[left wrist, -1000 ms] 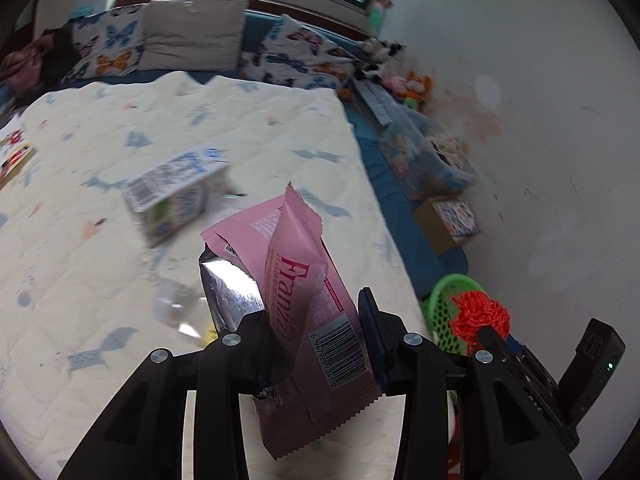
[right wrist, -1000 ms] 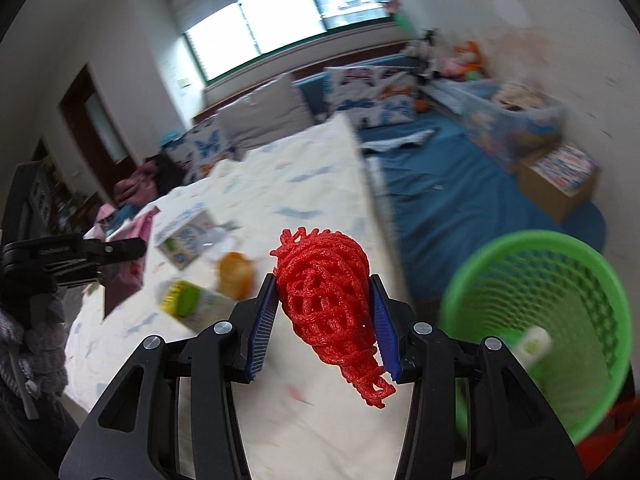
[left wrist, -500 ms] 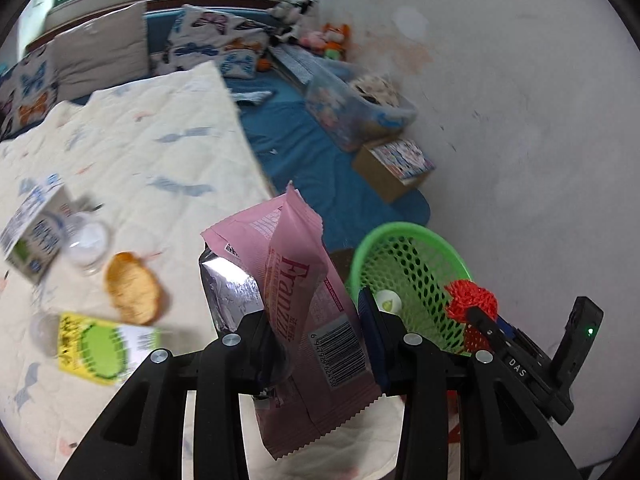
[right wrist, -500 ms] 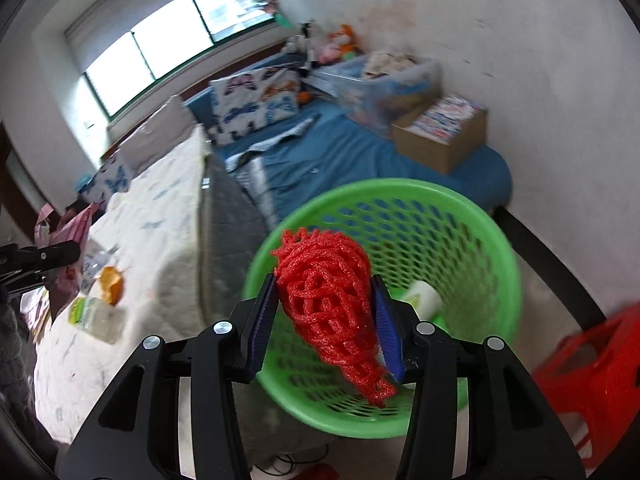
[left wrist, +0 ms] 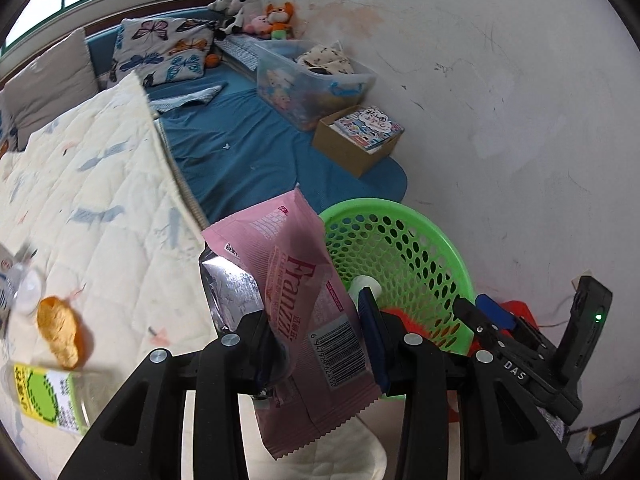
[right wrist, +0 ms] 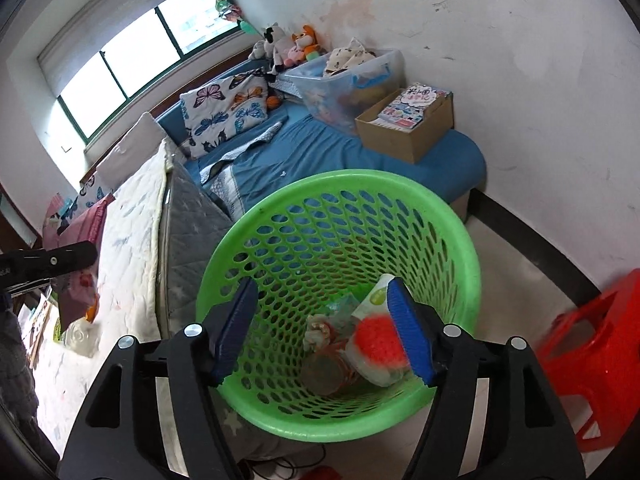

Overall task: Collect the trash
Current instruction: 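Carry the wrapper and net to the green basket and open both tools, then move both tools back over the mattress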

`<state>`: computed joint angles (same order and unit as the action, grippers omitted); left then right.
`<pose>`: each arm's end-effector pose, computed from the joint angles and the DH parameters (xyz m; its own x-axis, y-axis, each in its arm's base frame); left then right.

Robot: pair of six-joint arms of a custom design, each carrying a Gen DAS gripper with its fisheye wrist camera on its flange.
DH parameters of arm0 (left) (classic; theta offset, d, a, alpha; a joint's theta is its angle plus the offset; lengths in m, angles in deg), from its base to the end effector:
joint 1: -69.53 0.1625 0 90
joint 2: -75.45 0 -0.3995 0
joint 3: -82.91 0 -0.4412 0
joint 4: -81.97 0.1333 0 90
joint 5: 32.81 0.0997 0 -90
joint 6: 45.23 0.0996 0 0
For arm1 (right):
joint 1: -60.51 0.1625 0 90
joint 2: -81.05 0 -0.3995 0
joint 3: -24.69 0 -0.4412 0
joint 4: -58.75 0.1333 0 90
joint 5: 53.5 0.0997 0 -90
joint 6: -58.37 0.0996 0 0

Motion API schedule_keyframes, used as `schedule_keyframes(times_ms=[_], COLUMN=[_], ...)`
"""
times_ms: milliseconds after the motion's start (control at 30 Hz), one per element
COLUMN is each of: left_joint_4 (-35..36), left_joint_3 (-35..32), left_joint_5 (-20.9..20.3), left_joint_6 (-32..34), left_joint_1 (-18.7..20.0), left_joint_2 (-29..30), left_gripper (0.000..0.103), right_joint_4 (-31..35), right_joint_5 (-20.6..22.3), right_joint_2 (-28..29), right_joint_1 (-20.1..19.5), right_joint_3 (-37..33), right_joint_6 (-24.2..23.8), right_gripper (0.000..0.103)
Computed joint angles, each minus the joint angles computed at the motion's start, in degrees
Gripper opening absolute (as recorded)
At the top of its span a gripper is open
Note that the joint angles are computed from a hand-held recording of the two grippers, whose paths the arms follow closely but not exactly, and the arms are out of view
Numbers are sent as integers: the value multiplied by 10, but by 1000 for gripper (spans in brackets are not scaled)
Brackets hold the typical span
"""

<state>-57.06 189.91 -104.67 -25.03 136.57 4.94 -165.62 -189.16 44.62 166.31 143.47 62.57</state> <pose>-0.0851 -0.6220 0.2060 -0.7145 0.5998 -0.3602 0.6686 0.7370 -0.0988 0.1949 -0.4607 -0.0018 -0.8361 0.3946 0.3812 -0.1066 0.5648 -0.8183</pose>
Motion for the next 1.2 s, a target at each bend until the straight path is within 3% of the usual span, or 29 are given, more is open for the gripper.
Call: schedule_keyframes(times_ms=[333, 467, 567, 700, 1200], left_joint_4=[-2, -3, -10, -13, -15], left_joint_3=[1, 6, 12, 15, 56], left_joint_5=[5, 0, 0, -11, -35], left_joint_6=[32, 39, 46, 55, 114], left_joint_1=[-11, -16, -20, -18, 23], left_joint_2=[36, 45, 49, 48, -50], left_gripper=[43, 52, 65, 70, 73], right_joint_4=[-30, -40, -46, -53, -11], right_joint_5=[-5, -13, -18, -22, -8], right_joint_2=[-7, -7, -9, -12, 1], right_joint_1=[17, 27, 30, 32, 56], right_joint_3=[19, 27, 32, 39, 5], right_joint_6=[-3, 3, 7, 11, 1], right_gripper=[73, 74, 74, 74, 77])
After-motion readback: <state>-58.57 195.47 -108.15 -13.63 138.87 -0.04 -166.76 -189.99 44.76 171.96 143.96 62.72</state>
